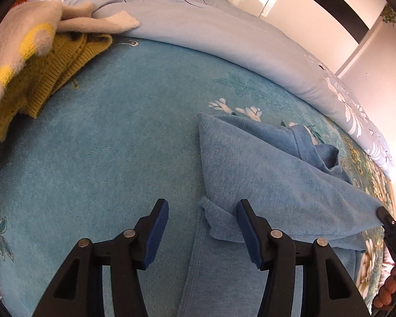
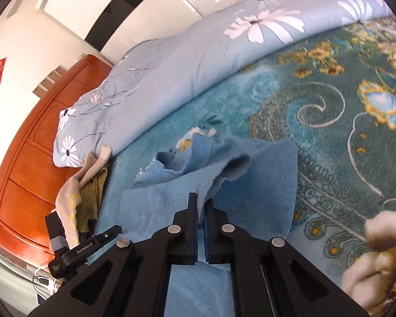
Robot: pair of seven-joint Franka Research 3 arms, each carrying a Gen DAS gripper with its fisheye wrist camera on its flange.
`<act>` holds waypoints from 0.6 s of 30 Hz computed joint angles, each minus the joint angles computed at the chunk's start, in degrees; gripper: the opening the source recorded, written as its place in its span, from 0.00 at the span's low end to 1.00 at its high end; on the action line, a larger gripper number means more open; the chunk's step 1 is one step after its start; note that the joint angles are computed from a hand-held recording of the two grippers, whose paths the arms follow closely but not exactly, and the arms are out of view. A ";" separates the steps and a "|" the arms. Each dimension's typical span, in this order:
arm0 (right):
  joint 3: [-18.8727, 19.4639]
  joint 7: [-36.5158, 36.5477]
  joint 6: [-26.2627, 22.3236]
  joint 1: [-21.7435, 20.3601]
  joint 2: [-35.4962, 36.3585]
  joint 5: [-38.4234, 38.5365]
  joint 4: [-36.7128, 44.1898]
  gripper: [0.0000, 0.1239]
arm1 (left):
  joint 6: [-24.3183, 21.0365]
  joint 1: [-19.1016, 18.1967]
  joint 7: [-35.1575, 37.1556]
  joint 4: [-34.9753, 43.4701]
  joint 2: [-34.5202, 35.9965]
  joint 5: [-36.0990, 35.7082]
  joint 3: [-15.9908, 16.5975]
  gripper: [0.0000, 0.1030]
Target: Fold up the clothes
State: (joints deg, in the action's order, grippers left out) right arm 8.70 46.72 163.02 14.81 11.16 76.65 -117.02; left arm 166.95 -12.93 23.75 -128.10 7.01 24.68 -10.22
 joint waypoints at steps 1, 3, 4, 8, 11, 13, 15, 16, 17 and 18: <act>0.23 -1.60 1.30 0.20 -1.12 0.65 -0.97 0.02 | 0.65 0.06 0.00 -0.10 0.06 -0.10 0.00 0.57; 0.07 -2.71 3.26 0.71 -2.14 0.72 -2.33 0.02 | 0.10 0.16 1.03 0.29 0.30 -0.87 -0.31 0.59; -0.20 -1.84 3.90 0.95 -2.11 -0.32 -2.79 0.02 | -0.52 0.15 1.64 0.69 0.61 -1.30 -0.48 0.60; -1.52 7.12 1.46 0.51 1.16 -8.39 -2.57 0.02 | -1.52 0.22 3.35 1.43 1.67 -3.19 -0.79 0.61; -0.62 8.31 -0.12 -1.29 2.70 -7.98 -2.41 0.02 | -1.01 0.43 4.53 1.10 1.63 -4.21 -0.78 0.62; -0.19 7.97 -0.37 -1.89 2.93 -7.40 -2.56 0.02 | -1.27 0.32 5.13 1.23 1.61 -4.36 -0.77 0.62; -0.29 9.53 -0.53 -1.72 2.79 -9.42 -2.62 0.03 | -1.04 -0.13 4.44 0.61 0.55 -3.42 -0.48 0.61; -0.21 9.76 -0.66 -1.78 2.46 -9.94 -2.75 0.05 | -0.89 -0.32 3.93 0.25 -0.06 -2.79 -0.36 0.61; 0.08 8.89 -0.82 -2.04 1.79 -9.39 -3.05 0.05 | -0.50 -0.36 3.89 -0.55 -1.20 -2.46 -0.45 0.61; 0.27 7.92 -0.99 -2.20 0.95 -8.76 -3.53 0.05 | -0.02 -0.33 4.09 -1.52 -2.56 -2.30 -0.64 0.61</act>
